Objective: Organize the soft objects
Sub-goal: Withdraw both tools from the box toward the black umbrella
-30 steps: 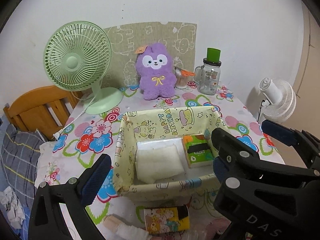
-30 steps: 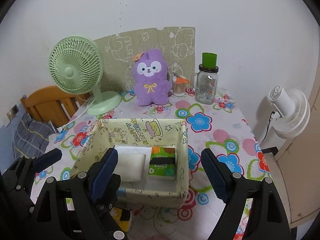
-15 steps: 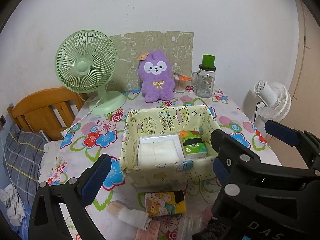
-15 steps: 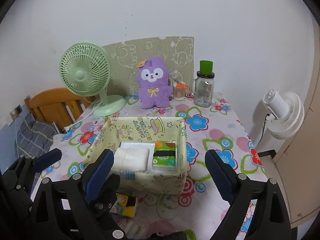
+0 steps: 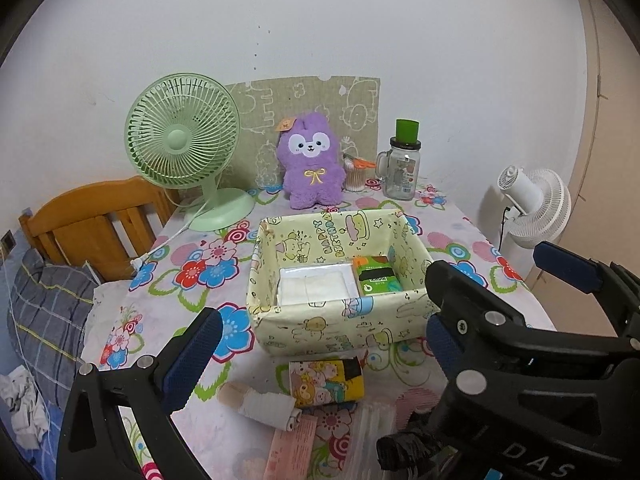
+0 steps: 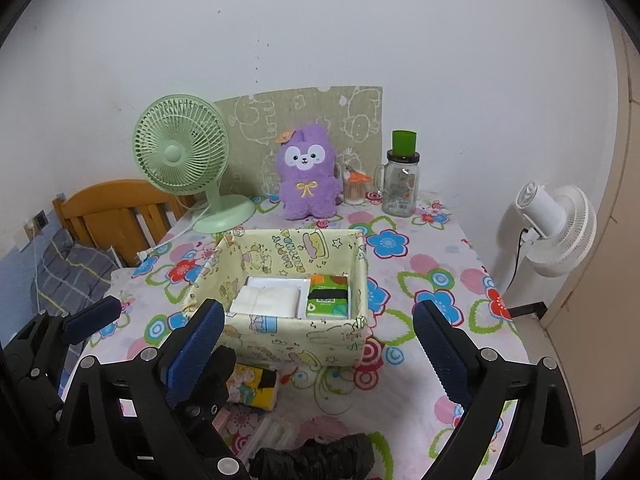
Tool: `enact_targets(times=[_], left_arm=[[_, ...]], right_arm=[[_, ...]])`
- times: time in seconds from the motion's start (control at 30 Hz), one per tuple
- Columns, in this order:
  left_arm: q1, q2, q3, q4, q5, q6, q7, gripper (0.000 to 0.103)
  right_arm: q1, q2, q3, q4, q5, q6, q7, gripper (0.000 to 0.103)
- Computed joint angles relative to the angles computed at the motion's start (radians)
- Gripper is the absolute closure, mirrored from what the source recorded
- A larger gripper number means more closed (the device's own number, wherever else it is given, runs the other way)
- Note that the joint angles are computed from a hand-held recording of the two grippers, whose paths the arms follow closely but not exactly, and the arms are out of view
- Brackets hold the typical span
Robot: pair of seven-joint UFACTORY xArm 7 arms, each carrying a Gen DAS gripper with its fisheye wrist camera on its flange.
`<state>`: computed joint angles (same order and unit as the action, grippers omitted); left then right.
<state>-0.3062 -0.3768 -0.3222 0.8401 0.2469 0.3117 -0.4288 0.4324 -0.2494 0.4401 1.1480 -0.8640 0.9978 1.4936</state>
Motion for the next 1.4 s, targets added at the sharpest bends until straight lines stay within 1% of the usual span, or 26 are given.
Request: enact_targets(times=[0.4,0.63,0.77,0.9,1.23,1.4], left_arm=[[-0.034,-0.071,0.018,-0.086,-0.053,-0.015,0.025,0.0],[-0.049,-0.087,0.023,-0.126,-0.084,-0.033,0.045,0.0],[-0.056,-0.097,0.024,-0.162,-0.102,-0.062,0.044,0.0],[-0.078,-0.098,0.038,-0.185,-0.128,-0.068,0.058,0.0],[-0.084,-0.1,0.022,-0.243,-0.14,-0.096,0.048,0.0],[-0.091,-0.102,0.015,-0.27,-0.142,-0.104,0.031,0.0]], right_arm=[[0.012,-0.044,0.038,-0.047,0.011,0.025,0.032,0.006],[0.014,-0.061,0.053,-0.08,0.022,0.018,0.054,0.006],[0.015,-0.064,0.057,-0.096,0.031,0.007,0.059,0.006],[0.02,-0.062,0.062,-0.11,0.039,0.007,0.06,0.006],[0.027,-0.086,0.06,-0.189,0.064,-0.049,0.094,0.006],[0.026,-0.101,0.061,-0.225,0.085,-0.077,0.092,0.006]])
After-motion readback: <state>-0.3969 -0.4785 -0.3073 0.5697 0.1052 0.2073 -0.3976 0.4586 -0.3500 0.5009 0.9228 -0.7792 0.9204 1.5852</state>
